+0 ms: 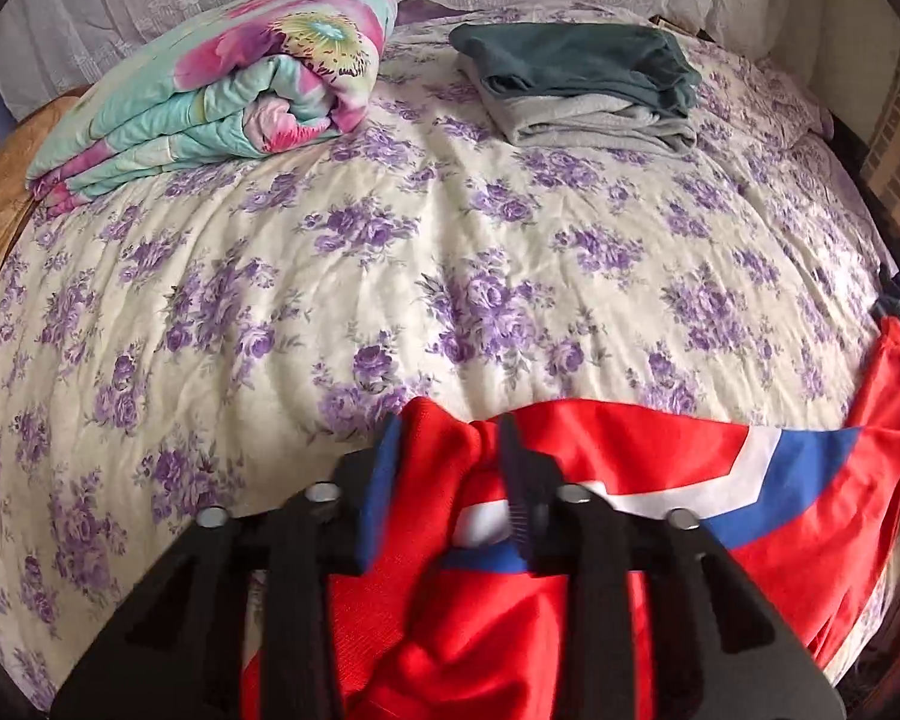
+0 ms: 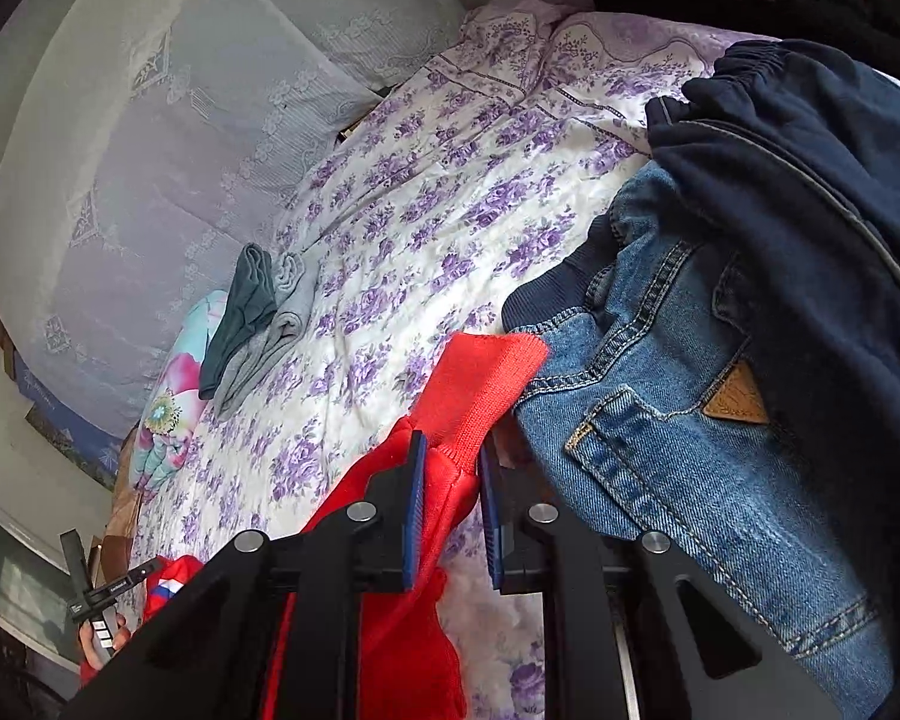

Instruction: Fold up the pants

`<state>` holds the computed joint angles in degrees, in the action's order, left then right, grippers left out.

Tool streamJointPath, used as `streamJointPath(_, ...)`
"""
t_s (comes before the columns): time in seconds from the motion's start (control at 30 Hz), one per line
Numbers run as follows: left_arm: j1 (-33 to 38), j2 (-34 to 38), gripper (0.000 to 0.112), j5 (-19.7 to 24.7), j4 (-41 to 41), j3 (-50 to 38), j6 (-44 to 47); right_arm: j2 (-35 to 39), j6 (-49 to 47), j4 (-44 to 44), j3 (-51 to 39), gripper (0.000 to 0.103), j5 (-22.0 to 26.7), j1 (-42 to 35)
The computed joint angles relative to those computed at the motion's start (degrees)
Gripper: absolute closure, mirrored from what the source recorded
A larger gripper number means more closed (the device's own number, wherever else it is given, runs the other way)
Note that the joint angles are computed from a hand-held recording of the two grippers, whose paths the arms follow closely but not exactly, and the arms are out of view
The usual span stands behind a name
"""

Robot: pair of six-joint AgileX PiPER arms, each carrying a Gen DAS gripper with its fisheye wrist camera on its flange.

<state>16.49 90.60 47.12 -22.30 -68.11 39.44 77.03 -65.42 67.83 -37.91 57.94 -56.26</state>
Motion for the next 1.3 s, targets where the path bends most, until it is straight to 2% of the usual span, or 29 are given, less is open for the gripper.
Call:
streamJointPath(0.03,1.4,-0.2,0.105,1.6,-1.8,-0.3,1.9,-0.6,-0.3,-0.1,0.2,0.086,1.0,-1.0)
streamJointPath(0.13,7.6,-3.2,0.107,3.2,-10.1,0.9,6.8,-2.4,-0.8,-0.5,0.6,0.086,3.3,-3.4)
streamJointPath(0.27,17.1,-7.5,0.107,7.7,-21.4,-0.1,11.0,-4.9,-0.5,0.0,0.0,0.086,5.9,-4.6)
streamJointPath(0.37,22.2,-7.4,0.107,9.1,-27.7,-4.6,10.0,-3.5,4.2,1.1,-5.4,0.086,1.7,4.0)
streamJointPath(0.43,22.4,-4.6,0.107,8.2,-28.7,-9.2,7.0,0.9,10.1,0.9,-12.6,0.086,-4.7,14.2)
streamJointPath(0.47,21.4,-2.8,0.107,6.0,-27.7,-11.2,4.4,3.7,15.8,-1.5,-17.2,0.081,-9.0,19.9)
streamJointPath(0.5,19.6,-0.7,0.107,2.4,-24.5,-13.0,-0.4,7.0,21.5,-6.1,-21.9,0.07,-14.6,25.1)
streamJointPath(0.53,17.8,2.0,0.106,-1.4,-19.4,-14.7,-6.1,10.7,27.3,-11.8,-26.0,0.033,-19.8,30.0)
streamJointPath(0.57,16.4,6.1,0.104,-2.9,-13.6,-17.1,-11.9,13.9,32.2,-17.5,-29.5,0.023,-22.8,33.4)
streamJointPath(0.6,15.6,10.2,0.104,-2.1,-8.6,-19.5,-17.2,15.5,35.4,-21.0,-31.1,0.024,-24.4,35.3)
streamJointPath(0.67,16.8,14.8,0.105,1.3,-5.5,-20.9,-21.0,14.1,35.7,-21.0,-29.1,0.024,-25.3,35.9)
streamJointPath(0.73,18.7,13.2,0.104,0.2,-9.8,-15.8,-15.7,11.9,28.3,-14.5,-24.5,0.023,-24.8,34.1)
streamJointPath(0.8,20.0,9.2,0.088,-5.2,-11.4,-8.9,-9.8,11.6,26.3,-14.5,-21.7,0.023,-26.2,33.2)
streamJointPath(0.83,20.7,7.4,0.069,-7.2,-12.6,-6.2,-7.6,12.5,25.9,-14.0,-21.3,0.025,-26.2,32.7)
streamJointPath(0.87,21.6,6.1,0.059,-8.4,-14.5,-4.1,-5.2,14.1,25.1,-12.4,-21.7,0.03,-24.9,32.1)
streamJointPath(0.93,24.0,5.4,0.059,-7.5,-18.9,-2.2,-0.7,18.5,23.9,-7.7,-24.0,0.043,-20.0,30.9)
streamJointPath(0.97,25.2,5.4,0.059,-6.3,-20.7,-1.8,0.9,20.7,23.9,-5.8,-25.6,0.045,-18.1,31.1)
streamJointPath(1.03,26.5,6.0,0.059,-4.8,-22.2,-1.1,2.4,24.4,25.9,-4.7,-29.1,0.046,-17.6,33.6)
streamJointPath(1.2,26.6,8.5,0.055,-4.9,-22.9,0.6,4.2,33.5,34.0,-5.8,-38.7,0.044,-18.9,40.0)
streamJointPath(1.23,26.4,8.3,0.053,-5.2,-23.1,0.8,4.7,33.9,35.3,-7.5,-39.5,0.052,-20.9,41.2)
streamJointPath(1.27,26.2,8.2,0.051,-5.4,-23.1,1.0,5.1,33.1,34.9,-7.9,-38.5,0.081,-23.2,41.9)
streamJointPath(1.3,26.0,7.9,0.051,-5.9,-22.6,1.3,5.0,32.0,32.3,-6.1,-37.1,0.088,-23.3,41.7)
